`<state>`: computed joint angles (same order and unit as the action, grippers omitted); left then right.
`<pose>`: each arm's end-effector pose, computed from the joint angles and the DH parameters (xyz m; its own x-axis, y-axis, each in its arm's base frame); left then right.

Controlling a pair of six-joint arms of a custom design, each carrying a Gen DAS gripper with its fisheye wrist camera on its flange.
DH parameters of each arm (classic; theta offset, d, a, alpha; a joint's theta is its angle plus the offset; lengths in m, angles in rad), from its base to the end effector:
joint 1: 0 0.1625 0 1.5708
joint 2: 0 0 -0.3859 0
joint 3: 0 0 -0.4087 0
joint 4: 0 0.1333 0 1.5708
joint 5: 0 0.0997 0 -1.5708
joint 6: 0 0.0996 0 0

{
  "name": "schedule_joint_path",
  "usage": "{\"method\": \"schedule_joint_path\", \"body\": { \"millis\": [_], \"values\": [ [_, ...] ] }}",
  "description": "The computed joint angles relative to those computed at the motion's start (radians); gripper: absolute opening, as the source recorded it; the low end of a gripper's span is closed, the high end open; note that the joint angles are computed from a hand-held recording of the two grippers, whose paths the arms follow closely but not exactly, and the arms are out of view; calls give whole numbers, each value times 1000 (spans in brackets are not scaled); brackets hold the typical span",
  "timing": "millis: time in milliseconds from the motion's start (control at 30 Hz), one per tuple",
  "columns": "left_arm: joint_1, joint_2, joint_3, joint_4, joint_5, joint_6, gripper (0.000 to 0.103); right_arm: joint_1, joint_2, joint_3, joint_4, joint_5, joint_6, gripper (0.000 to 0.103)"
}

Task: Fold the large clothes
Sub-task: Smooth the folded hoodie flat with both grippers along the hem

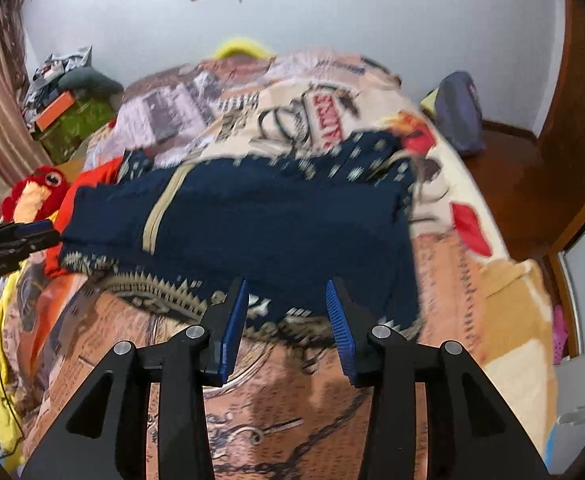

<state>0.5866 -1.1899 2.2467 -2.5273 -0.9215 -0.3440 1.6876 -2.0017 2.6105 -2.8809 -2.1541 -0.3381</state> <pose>-0.2557 -0.4023 0.0759 -0.6471 0.4703 -0.6001 0.6484 0.7535 -0.1086 0.1133 -0.2927 0.2802 -0.7916 -0.0105 0.6110 -0.3727 0.8007 -0.4691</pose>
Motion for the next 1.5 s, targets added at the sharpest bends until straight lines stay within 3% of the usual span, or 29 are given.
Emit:
{"method": "schedule_joint_path", "body": {
  "millis": [300, 467, 700, 833, 933, 1000, 1100, 1267, 1500],
  "values": [
    [49, 87, 0, -112, -14, -13, 48, -63, 135, 10, -65, 32, 38, 37],
    [66, 104, -31, -140, -3, 3, 48, -64, 170, -14, -87, 34, 46, 37],
    [110, 198, -148, -164, 32, 97, 48, -47, 219, -72, -147, 20, -55, 37],
    [141, 309, -309, -134, 103, 193, 48, -49, 330, -172, -180, -12, -101, 37],
    [142, 362, -412, -161, 197, 257, 48, -38, 431, -285, -206, -86, -115, 37],
    [149, 372, -461, -187, 222, 261, 48, -25, 459, -339, -245, -116, -106, 37],
    [161, 346, -483, -198, 169, 243, 48, -21, 413, -362, -183, -62, -69, 37],
    [142, 302, -426, -193, 153, 245, 48, 22, 376, -318, -226, -43, -122, 41],
    [112, 257, -323, -148, 0, 199, 48, 37, 351, -254, -179, 29, -119, 42]
  ]
}}
